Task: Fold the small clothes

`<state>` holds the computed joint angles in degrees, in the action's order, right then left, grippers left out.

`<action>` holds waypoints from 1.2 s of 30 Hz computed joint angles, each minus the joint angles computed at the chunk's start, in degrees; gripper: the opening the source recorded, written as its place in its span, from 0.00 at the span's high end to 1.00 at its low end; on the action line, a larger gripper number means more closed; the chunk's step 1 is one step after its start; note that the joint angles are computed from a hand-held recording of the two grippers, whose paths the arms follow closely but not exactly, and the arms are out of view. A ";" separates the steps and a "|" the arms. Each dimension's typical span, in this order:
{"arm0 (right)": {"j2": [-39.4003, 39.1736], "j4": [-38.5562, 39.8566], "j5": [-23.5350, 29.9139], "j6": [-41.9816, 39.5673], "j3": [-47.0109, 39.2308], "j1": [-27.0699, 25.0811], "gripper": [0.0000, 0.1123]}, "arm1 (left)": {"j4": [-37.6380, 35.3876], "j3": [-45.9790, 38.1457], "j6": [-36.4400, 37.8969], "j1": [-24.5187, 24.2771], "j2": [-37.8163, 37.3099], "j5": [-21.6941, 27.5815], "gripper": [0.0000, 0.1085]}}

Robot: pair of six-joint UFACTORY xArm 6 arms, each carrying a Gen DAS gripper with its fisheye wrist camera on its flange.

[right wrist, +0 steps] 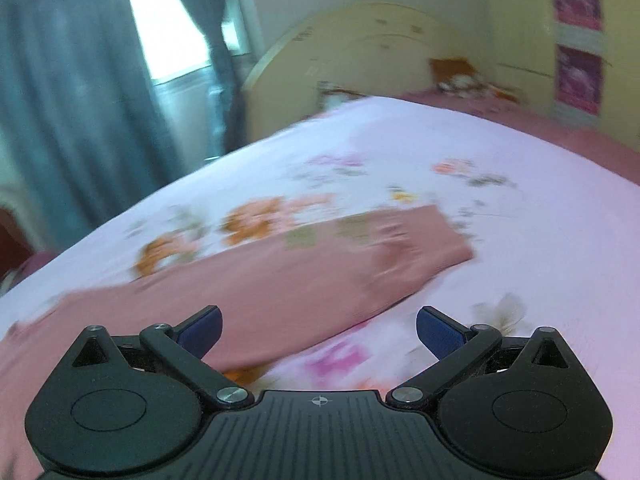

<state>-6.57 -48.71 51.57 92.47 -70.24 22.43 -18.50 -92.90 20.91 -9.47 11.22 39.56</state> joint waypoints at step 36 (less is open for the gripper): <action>6.78 -1.24 -18.42 -0.48 0.10 -12.96 0.93 | 5.45 -19.17 -4.55 4.57 15.07 9.00 0.05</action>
<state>0.21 -49.95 33.15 91.99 -70.15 9.47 -13.05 -112.06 16.35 -4.90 26.29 48.56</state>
